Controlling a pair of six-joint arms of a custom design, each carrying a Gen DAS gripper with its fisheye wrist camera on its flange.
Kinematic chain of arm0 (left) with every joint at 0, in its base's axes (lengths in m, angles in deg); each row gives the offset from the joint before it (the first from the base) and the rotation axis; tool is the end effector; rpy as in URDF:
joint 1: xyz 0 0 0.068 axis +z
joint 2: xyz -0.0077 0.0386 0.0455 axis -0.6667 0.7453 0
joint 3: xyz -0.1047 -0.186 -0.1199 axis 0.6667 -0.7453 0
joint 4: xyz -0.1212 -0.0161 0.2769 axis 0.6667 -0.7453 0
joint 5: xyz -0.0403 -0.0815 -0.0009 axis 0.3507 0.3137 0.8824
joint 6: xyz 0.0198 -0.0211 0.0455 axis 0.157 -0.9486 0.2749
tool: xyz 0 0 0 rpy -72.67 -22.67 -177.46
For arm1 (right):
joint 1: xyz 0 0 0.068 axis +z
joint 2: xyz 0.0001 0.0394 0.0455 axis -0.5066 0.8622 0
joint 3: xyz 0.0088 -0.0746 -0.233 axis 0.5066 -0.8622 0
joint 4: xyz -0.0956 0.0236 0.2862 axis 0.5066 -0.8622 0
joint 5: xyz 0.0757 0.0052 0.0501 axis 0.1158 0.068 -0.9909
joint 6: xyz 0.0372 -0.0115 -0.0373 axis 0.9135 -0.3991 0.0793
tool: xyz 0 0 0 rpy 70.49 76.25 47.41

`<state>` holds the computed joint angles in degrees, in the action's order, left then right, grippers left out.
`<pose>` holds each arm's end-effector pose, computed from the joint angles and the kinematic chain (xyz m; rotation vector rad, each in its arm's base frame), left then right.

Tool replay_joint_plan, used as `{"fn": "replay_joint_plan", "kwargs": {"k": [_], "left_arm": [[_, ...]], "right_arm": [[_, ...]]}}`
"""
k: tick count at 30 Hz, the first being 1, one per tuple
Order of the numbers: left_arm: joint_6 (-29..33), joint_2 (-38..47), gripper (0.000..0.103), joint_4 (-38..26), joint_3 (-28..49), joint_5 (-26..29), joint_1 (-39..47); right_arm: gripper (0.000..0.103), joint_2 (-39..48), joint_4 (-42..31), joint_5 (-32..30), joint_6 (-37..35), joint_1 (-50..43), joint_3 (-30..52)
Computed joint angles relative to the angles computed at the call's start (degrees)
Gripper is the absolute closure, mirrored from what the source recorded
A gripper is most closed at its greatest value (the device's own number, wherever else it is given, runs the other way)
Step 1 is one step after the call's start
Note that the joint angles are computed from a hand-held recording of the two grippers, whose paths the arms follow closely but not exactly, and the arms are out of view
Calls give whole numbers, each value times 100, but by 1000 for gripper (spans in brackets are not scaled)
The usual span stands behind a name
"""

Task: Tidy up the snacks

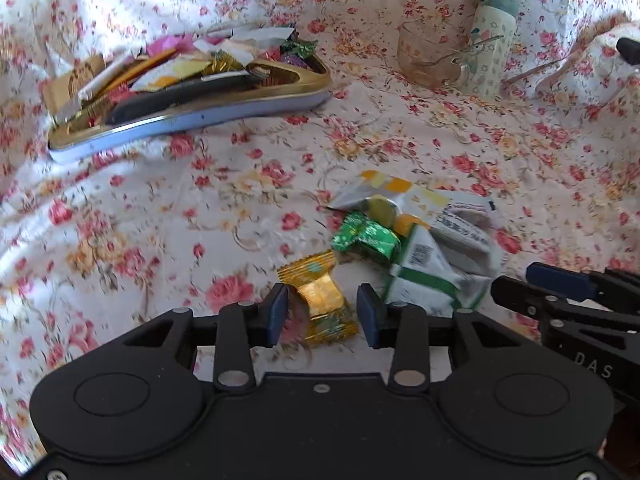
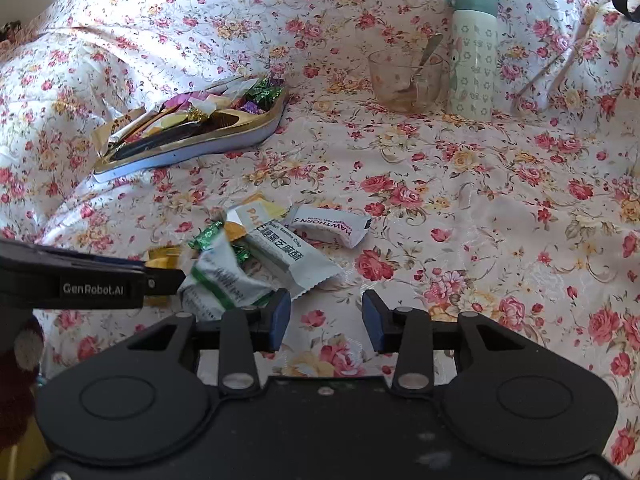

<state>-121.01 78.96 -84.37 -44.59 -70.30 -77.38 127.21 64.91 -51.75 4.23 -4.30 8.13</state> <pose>0.1772 -0.1146 0.1303 -0.0133 2.4970 -0.1265 0.1915 0.0925 0.1215 -0.2993 2.3785 0.2643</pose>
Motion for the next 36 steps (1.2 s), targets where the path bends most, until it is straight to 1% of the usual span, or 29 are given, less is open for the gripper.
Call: {"fn": "replay_joint_plan", "kwargs": {"k": [5,7,9,14,18,20,23,26,28,32,36], "left_arm": [[393,-94,54,240,-161,-5,127],[557,-166,53,304,-248,-86,133],[635,-280,51,390,-366,-137,148],[754,-430,51,471,-500,-153,134],[803,-419,51,529,-541,-287,24],[829,-469,51,524,-568,-259,43],[858,-515,51,523,-592,-232,61],[850,-515,51,550,-626,-371,-44],[860,-491,51,551,-615,-398,-62],[852,-417,51,528,-552,-339,-14],[851,-437,51,561,-586,-360,-28]], "right_arm": [[60,348,389,157,-163,130,24],[60,490,513,169,-265,159,68],[60,693,655,209,-343,202,130],[60,1151,1008,194,-536,205,286],[57,1543,1224,155,-653,185,469],[56,1709,1314,145,-702,199,551],[51,2007,1451,74,-787,206,710],[50,2304,1579,45,-887,226,880],[49,2515,1664,82,-953,249,1005],[44,2912,1805,127,-1112,262,1263],[42,3260,1956,239,-1218,279,1510]]}}
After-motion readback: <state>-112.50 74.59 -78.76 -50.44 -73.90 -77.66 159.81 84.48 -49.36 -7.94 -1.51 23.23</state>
